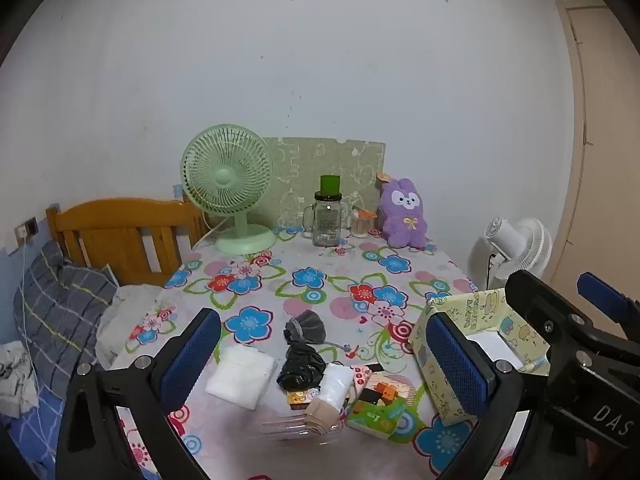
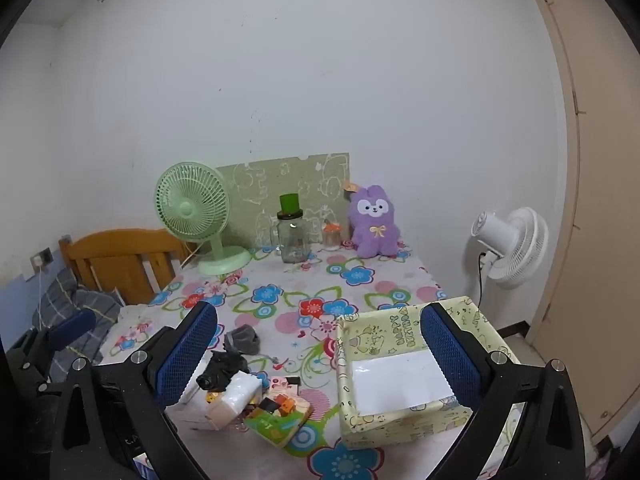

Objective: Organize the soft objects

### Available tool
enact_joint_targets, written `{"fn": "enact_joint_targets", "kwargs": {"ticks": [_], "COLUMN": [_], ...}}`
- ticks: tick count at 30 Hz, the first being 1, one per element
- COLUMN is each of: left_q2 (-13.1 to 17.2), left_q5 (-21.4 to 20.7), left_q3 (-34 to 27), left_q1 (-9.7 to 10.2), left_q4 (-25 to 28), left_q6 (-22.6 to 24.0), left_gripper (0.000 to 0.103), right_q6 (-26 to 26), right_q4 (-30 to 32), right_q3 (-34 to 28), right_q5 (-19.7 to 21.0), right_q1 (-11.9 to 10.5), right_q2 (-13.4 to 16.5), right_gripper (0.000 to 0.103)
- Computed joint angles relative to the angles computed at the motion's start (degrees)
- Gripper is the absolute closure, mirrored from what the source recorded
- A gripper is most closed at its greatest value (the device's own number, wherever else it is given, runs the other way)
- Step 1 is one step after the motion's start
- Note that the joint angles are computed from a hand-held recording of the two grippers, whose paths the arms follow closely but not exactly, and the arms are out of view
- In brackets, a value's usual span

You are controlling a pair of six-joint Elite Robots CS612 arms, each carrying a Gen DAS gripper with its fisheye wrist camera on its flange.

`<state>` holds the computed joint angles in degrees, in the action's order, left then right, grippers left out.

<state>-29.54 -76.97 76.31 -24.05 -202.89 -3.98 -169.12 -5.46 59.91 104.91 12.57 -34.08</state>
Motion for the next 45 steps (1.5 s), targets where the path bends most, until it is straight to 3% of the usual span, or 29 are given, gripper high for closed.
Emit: {"fn": "enact_joint_targets", "kwargs": {"ticks": [4, 8, 11, 21, 45], "left_q2": [0.1, 0.6, 0.7, 0.9, 1.1], "left_q5": [1.1, -0.6, -1.0, -0.7, -2.0], "left_q3": [-0.3, -1.0, -1.5, -1.9, -2.4], "left_q1": [-0.81, -0.11, 0.17, -0.16, 0.12], "left_q4": [1.2, 1.0, 1.2, 1.6, 2.2], "left_q6": [-0.3, -3.2, -2.9, -2.5, -2.8], "left_gripper": [0.000, 0.000, 0.000, 0.000, 0.000], "right_q6": [0.1, 1.3, 2.0, 1.1, 1.1], "right_q4": [1.1, 1.0, 3.0, 1.8, 1.8], "right_q3": [-0.7, -0.7, -2.2, -1.6, -1.7], "right_q5": [0.5, 0.4, -0.2, -1.2, -0.3], "right_q1": [0.3, 0.2, -0.1, -0.2, 0.0], "right_q2": [0.4, 0.4, 1.0, 0.8, 0.8], "right_gripper": [0.000, 0.000, 0.000, 0.000, 0.000]}}
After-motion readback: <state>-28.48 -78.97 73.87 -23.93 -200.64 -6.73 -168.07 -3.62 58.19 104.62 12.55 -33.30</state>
